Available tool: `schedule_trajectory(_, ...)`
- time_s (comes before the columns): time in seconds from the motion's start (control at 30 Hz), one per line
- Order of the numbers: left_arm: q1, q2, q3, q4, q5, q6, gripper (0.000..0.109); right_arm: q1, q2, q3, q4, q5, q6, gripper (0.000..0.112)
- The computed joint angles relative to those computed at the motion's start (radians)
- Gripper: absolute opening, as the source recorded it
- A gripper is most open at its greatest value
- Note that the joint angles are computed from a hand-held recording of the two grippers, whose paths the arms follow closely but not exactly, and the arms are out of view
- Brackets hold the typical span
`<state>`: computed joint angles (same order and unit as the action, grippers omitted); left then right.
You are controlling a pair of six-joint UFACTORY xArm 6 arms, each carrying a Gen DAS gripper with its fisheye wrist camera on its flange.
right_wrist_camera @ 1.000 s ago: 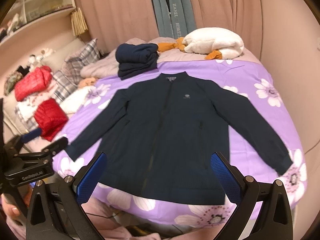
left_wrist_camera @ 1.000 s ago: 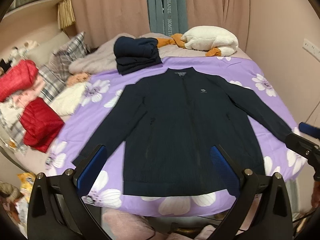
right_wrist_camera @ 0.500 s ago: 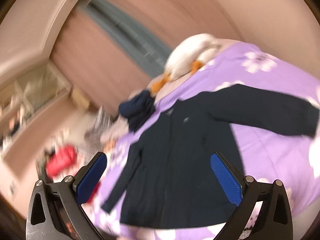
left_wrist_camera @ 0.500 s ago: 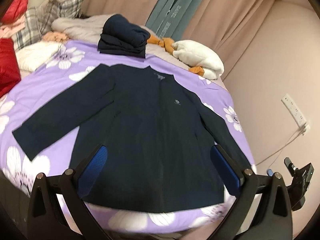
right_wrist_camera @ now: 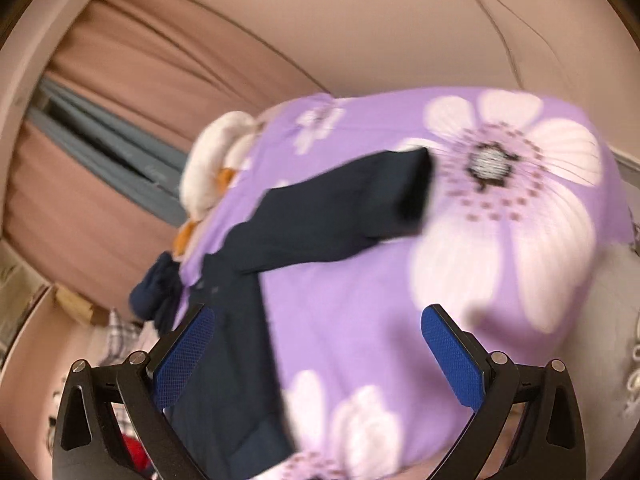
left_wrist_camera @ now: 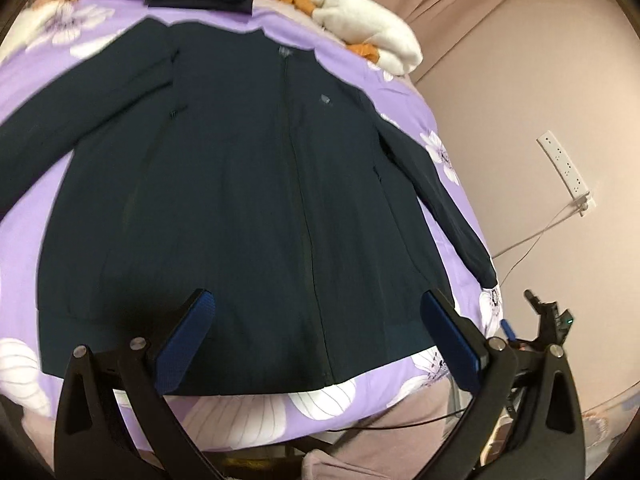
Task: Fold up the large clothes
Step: 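Grasp the ribbed cuff of one jacket sleeve with the right gripper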
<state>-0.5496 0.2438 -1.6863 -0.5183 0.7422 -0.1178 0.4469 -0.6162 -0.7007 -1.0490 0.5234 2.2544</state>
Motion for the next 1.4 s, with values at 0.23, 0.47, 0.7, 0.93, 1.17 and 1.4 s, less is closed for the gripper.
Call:
schedule_trajectory(0.23, -0.018, 0.027, -0.067, 0.176, 0.019, -0.108, 0.103, -0.131, 0.070, 0.017, 0.036, -0.189, -0.023, 0.103)
schedule_trajectory(0.47, -0.016, 0.014, -0.047, 0.263, 0.042, -0.163, 0.103, -0.253, 0.176, -0.026, -0.066, -0.283, 0.056, 0.103)
schedule_trajectory(0.7, -0.025, 0.073, -0.141, 0.318, 0.071, -0.235, 0.103, -0.271, 0.194, -0.061, -0.152, -0.166, 0.147, 0.082)
schedule_trajectory(0.93, -0.021, 0.143, -0.247, 0.331, 0.115, -0.296, 0.103, -0.312, 0.131, 0.036, -0.018, -0.200, -0.058, 0.025)
schedule_trajectory(1.17, 0.008, 0.159, -0.248, 0.314, 0.143, -0.327, 0.103, -0.210, 0.165, -0.114, 0.254, 0.021, -0.389, 0.022)
schedule_trajectory(1.4, 0.068, 0.063, -0.073, 0.297, 0.077, -0.329, 0.103, -0.047, 0.429, -0.647, 0.207, 0.325, -0.692, 0.020)
